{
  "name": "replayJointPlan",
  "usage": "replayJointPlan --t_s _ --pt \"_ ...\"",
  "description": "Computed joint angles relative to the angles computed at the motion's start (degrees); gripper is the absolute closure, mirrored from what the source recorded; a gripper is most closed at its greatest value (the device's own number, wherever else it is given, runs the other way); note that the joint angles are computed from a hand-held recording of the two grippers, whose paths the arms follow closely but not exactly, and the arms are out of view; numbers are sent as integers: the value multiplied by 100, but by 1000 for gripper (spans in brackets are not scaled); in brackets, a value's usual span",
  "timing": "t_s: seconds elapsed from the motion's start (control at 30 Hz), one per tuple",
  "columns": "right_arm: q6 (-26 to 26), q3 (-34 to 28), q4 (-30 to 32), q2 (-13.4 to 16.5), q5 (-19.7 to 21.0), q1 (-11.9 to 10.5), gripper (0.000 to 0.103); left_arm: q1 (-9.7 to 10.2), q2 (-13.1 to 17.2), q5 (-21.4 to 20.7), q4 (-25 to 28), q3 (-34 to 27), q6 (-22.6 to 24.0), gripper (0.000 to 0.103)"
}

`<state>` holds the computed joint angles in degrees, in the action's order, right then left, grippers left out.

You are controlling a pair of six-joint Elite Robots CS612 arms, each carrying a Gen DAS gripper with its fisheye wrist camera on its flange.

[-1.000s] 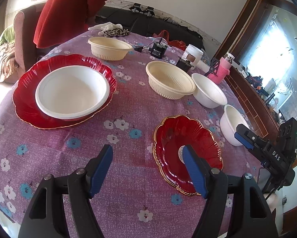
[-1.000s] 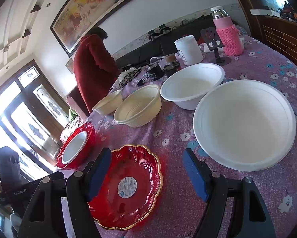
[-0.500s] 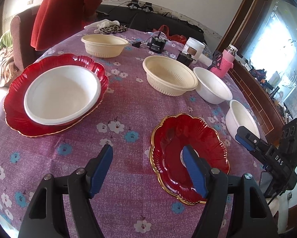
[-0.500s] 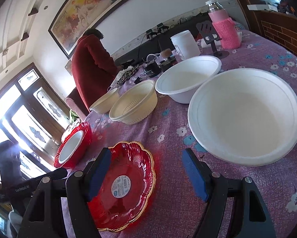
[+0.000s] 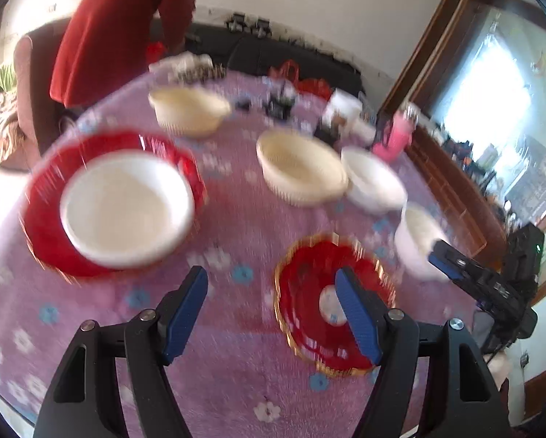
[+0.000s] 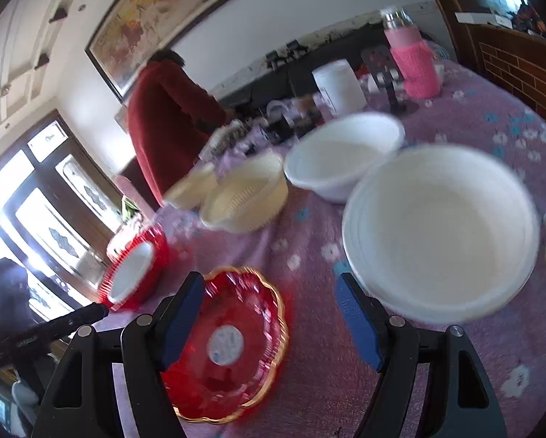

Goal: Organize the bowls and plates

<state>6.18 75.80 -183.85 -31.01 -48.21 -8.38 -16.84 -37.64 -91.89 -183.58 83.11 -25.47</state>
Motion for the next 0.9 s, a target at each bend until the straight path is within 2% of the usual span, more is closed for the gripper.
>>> replayJointPlan --t_s 0.07,0.13,0.17,0.2,0.3,0.37,0.47,0.53,0.57,0.6,0.73,0.9 --pt "191 -120 -160 -69 59 -26 24 52 -53 91 -2 -115 -8 29" --pt "350 -320 -170 -80 16 -14 21 76 -64 230 125 -308 -33 17" --pt "393 -493 5 -60 35 6 16 82 -42 307 238 -459 -35 15" --pt "411 -646 209 -24 80 25 14 87 -8 331 343 -593 -38 15" --pt "407 -1217 1078 212 309 132 14 138 208 54 651 -1117 29 15" --pt "345 -1571 1726 385 256 242 16 174 443 -164 999 -1590 44 15" --pt "332 -2058 2434 665 162 389 31 230 936 -453 1856 -2542 28 16" --pt "492 -2316 2619 847 21 465 34 274 1237 -637 2387 -3101 -39 27" --pt "534 -2406 2672 904 -58 487 34 291 1408 -678 2736 -3425 -71 39" --pt "571 -2510 2723 967 -184 515 34 306 1549 -717 3015 -3694 -93 44" --pt "667 -2909 3034 1184 -445 571 34 338 2057 -681 3756 -4576 -336 44" --pt "699 -3362 3333 1390 -730 629 34 388 2725 -975 4629 -5784 -581 45"
